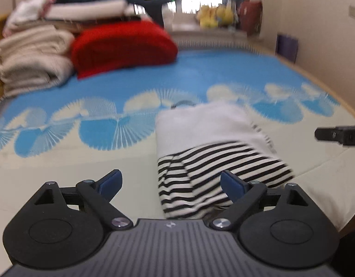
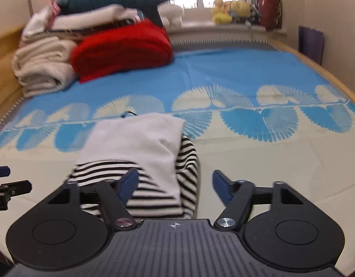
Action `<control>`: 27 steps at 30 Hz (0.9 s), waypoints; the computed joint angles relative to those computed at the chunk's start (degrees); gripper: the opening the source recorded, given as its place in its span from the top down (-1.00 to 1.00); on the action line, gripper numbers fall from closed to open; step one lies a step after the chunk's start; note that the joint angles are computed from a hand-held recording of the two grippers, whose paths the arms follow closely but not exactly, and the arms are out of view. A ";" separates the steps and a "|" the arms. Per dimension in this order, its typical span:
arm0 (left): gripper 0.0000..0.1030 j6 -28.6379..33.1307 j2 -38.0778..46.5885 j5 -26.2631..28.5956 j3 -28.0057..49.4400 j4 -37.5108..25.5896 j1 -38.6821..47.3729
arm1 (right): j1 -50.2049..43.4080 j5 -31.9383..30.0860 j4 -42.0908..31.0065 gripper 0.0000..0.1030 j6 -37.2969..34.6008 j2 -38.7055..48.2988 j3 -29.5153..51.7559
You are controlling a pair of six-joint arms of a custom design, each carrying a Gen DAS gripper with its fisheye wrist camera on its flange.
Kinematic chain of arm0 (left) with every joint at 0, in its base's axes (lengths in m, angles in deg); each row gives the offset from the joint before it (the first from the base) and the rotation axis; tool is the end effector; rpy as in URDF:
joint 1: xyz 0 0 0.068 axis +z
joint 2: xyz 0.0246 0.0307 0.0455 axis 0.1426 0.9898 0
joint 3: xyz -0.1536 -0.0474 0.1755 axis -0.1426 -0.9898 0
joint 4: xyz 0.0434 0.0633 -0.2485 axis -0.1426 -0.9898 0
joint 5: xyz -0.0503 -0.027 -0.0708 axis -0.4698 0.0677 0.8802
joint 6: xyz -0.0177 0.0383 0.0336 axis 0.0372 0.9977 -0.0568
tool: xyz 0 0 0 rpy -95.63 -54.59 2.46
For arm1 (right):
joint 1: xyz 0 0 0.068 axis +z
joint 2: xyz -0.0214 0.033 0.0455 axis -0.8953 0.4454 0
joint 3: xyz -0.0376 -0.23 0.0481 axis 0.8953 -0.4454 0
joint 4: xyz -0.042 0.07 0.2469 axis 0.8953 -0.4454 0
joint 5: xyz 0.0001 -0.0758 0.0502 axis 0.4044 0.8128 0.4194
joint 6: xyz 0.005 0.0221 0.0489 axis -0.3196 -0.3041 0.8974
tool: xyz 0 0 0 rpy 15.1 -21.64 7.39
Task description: Fold small clothes
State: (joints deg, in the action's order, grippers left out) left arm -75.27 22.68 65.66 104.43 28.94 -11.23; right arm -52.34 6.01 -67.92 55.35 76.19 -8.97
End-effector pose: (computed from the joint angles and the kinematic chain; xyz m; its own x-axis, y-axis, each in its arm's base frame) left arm 0.2733 -0.0850 0.2585 -0.6265 0.0137 -0.7793 -0.0253 0.9990 0.0378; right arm 0.3423 0.0695 0.2504 -0.6223 -0.0523 -0.7810 -0.1869 0.9788 0.0834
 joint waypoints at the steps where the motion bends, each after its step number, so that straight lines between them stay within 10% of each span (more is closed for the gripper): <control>1: -0.84 -1.72 -3.17 -3.07 -2.69 0.46 -2.85 | 0.34 0.33 1.01 -0.61 -0.22 -3.83 -3.62; 8: -0.84 -15.20 -11.35 -13.79 -7.02 -5.45 -17.58 | 4.61 5.13 6.54 -0.83 2.00 -30.54 -27.27; 13: -0.84 -27.60 -11.26 -18.28 -5.98 -12.63 -22.18 | 8.28 8.71 2.14 -0.83 2.46 -34.36 -29.35; 27: -0.84 -26.12 -8.32 -19.90 -6.36 -8.33 -22.59 | 14.04 13.69 2.73 -0.83 1.47 -30.84 -28.97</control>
State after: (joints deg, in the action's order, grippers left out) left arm -101.39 14.36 45.76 98.07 20.61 -33.82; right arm -38.30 19.70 -65.19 56.82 45.35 -37.94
